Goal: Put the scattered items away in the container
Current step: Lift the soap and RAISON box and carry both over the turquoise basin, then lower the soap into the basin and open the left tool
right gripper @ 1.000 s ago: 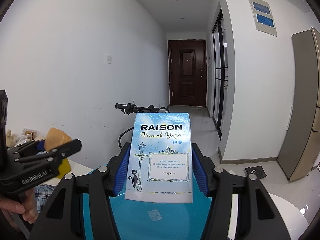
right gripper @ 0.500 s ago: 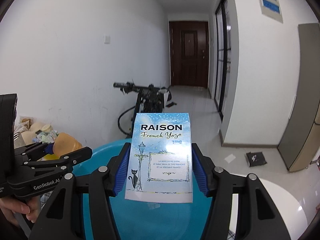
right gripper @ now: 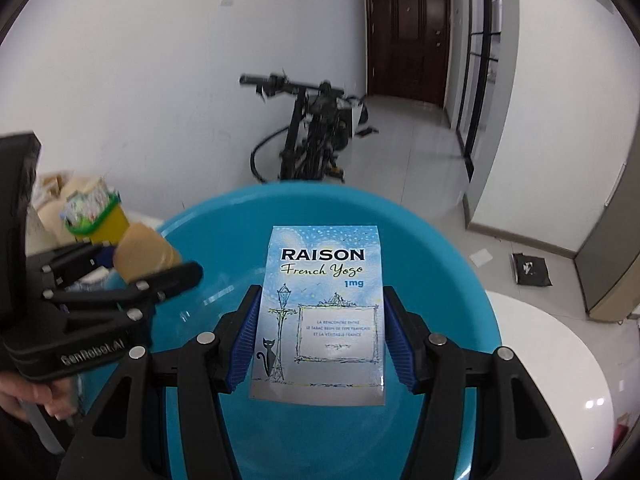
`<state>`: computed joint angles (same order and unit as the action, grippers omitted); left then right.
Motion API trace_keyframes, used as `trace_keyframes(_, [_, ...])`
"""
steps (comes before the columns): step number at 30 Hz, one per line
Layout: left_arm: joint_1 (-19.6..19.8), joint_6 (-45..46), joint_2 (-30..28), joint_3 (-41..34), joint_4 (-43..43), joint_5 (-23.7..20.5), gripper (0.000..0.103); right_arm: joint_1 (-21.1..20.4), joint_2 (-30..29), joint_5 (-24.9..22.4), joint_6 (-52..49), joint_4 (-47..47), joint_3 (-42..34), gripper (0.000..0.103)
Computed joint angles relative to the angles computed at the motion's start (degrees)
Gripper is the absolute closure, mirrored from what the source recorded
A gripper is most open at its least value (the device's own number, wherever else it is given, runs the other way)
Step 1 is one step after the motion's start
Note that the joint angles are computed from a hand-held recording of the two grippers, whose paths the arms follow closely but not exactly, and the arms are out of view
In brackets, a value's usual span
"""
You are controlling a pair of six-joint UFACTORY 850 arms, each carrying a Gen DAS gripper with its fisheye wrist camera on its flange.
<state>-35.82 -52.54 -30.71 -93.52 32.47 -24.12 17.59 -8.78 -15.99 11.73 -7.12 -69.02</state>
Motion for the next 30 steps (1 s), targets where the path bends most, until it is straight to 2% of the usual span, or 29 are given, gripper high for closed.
trace_keyframes(2, [-0.1,1.3,-0.4,-0.7,-1.7,-1.2,0.04,-0.3,-0.5,-1.3,-1.4,1.0,-0.3,0.047])
trace_keyframes(8, [1.0,12.8,-2.4,-3.7,-14.4,-3.8,0.04,-1.0,-1.3,-2.7,-1.1,1.1,-1.0,0.047])
trace_keyframes(12, [1.0,17.2,-4.3,-6.2,-18.6,-8.0,0.04,-1.3,-2.7,-4.7,-0.8,1.1,-1.9,0.047])
trace_keyframes(16, [1.0,17.6,-5.9,-8.2,-19.0,-10.6,0.04,-2.0,-4.6,-7.1,-2.7,4.0,-2.9,0.047])
trace_keyframes(30, [1.6,19.9,-6.6,-8.2,-22.1,-11.0,0.04,-2.1,-6.5,-8.2,-5.4,6.3,-4.1,0.047])
